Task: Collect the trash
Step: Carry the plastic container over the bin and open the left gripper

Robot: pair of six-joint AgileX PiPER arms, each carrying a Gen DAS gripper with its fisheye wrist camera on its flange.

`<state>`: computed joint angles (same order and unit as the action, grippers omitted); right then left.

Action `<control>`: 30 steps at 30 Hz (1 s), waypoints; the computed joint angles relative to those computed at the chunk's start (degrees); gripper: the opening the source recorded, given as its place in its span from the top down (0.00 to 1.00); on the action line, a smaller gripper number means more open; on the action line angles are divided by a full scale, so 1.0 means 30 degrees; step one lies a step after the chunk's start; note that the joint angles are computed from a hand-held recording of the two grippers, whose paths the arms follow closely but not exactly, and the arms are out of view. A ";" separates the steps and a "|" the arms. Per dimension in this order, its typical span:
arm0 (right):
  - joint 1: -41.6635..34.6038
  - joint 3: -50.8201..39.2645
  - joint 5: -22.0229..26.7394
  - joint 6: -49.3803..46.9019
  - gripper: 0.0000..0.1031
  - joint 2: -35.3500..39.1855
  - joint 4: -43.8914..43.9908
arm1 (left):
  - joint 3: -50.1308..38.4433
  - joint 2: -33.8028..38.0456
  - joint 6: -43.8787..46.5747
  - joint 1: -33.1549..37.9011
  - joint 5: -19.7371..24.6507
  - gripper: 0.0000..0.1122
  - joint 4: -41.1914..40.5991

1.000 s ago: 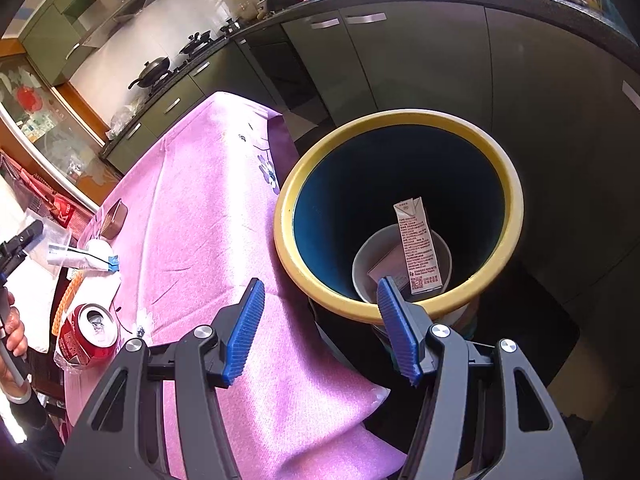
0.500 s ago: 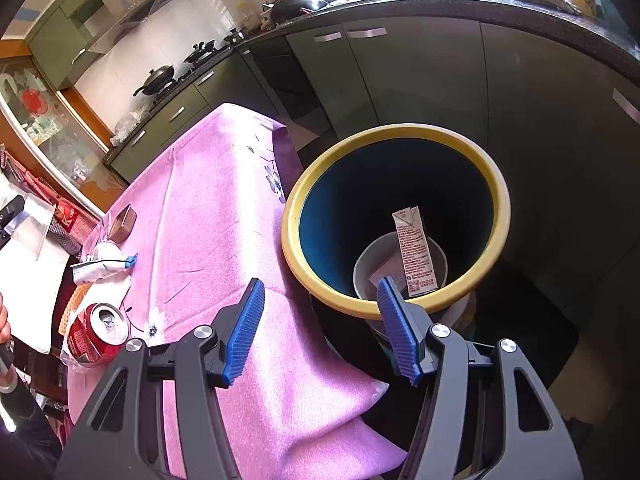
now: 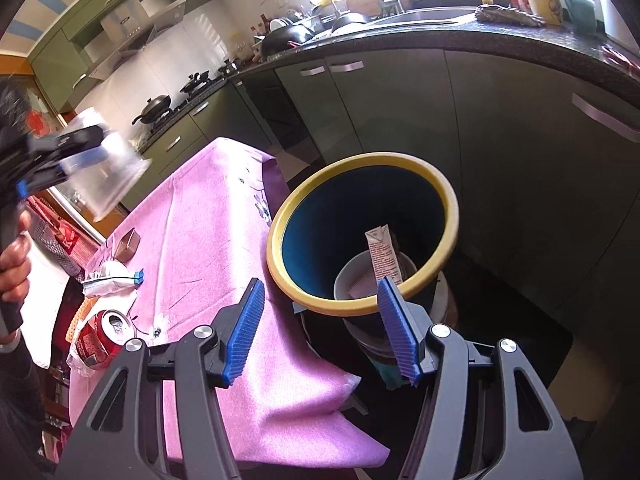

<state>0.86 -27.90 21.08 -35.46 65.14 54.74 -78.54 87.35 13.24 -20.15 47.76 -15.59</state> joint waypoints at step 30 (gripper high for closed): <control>-0.2225 0.0932 0.2669 -0.5136 0.42 -0.0316 0.3663 | -0.0082 -0.1063 -0.0301 0.1226 -0.0815 0.19 -0.2714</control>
